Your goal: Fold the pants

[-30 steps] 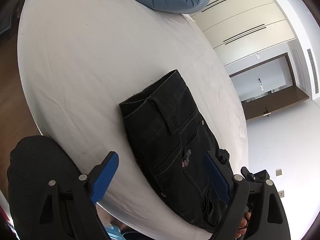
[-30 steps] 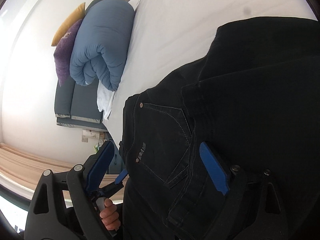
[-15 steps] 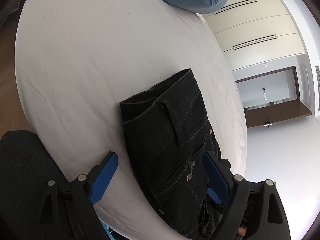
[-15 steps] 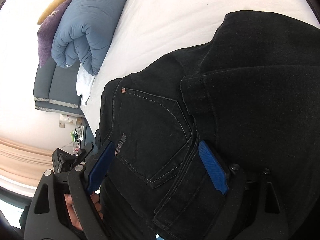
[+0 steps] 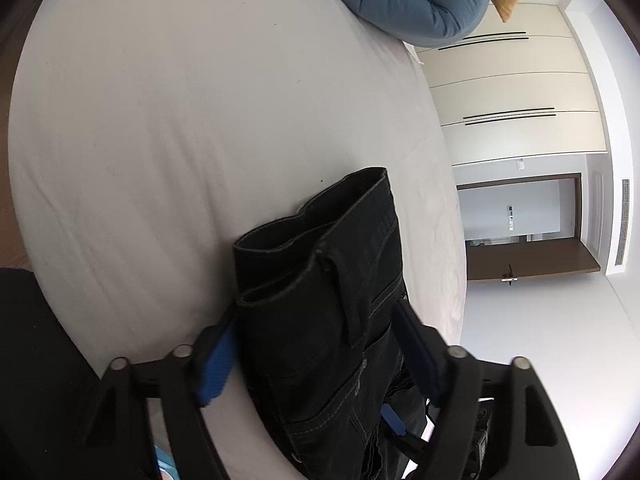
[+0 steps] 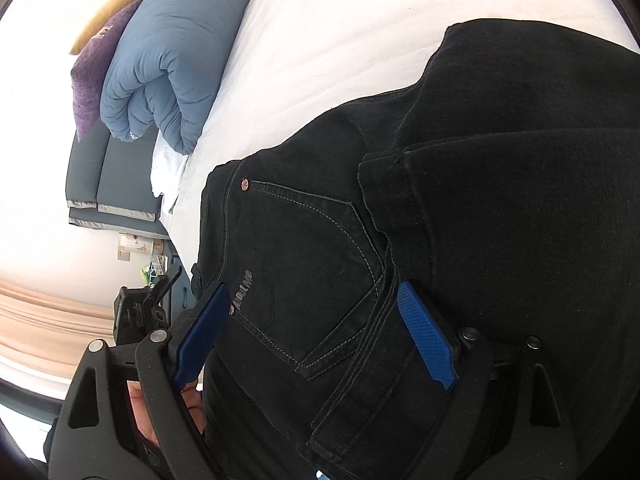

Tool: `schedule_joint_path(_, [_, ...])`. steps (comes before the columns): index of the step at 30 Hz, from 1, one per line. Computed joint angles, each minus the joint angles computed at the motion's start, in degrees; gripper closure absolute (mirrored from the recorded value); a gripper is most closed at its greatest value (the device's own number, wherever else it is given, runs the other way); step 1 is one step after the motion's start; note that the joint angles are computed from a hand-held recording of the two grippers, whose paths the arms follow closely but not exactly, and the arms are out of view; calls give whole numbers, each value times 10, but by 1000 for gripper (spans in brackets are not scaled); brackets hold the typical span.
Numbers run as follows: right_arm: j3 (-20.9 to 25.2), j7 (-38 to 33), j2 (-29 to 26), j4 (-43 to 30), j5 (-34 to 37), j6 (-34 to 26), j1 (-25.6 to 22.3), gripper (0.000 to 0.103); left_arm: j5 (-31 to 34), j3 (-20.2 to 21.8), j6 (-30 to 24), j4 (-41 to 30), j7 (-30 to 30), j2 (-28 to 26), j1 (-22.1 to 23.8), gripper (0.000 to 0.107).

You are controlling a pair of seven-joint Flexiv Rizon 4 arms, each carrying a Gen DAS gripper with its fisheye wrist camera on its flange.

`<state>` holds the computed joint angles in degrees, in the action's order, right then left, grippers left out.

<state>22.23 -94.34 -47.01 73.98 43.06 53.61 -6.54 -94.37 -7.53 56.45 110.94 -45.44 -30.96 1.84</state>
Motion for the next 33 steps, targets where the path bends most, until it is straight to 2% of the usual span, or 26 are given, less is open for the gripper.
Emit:
schedule_joint_path(1, [-1,1,0,0,-1,0,1,17,-2,-2,-8,-5,-8,-7,4,50])
schedule_joint_path(3, [-2,2,2,2,-1,-1,1,17,-4,-4,-25,-6,-16,-11,13,66])
schedule_joint_path(5, [-3,5,3,2,-2,-2,1,17,-2,-3,-30,-7,-16,-12,15,74])
schedule_joint_path(11, [-10,17,5,3,-11,-4,6,17,-1,-2,-19,-9,1,-4,7,86])
schedule_joint_path(20, [-25,54,10,13,-46,18,28,17,19,1,68,-8,106,50,-51,90])
schedule_joint_path(24, [-15,48,9,23,-49,42,25,17,39,-5,102,-7,142,69,-78,90])
schedule_joint_path(27, [8,30,4,17,-26,38,-1,17,60,-8,119,-5,152,80,-93,90])
schedule_joint_path(30, [33,30,11,19,43,42,-44,17,94,-15,147,-6,168,90,-113,90])
schedule_joint_path(33, [52,-17,25,27,98,36,-84,17,128,-27,186,0,203,96,-139,90])
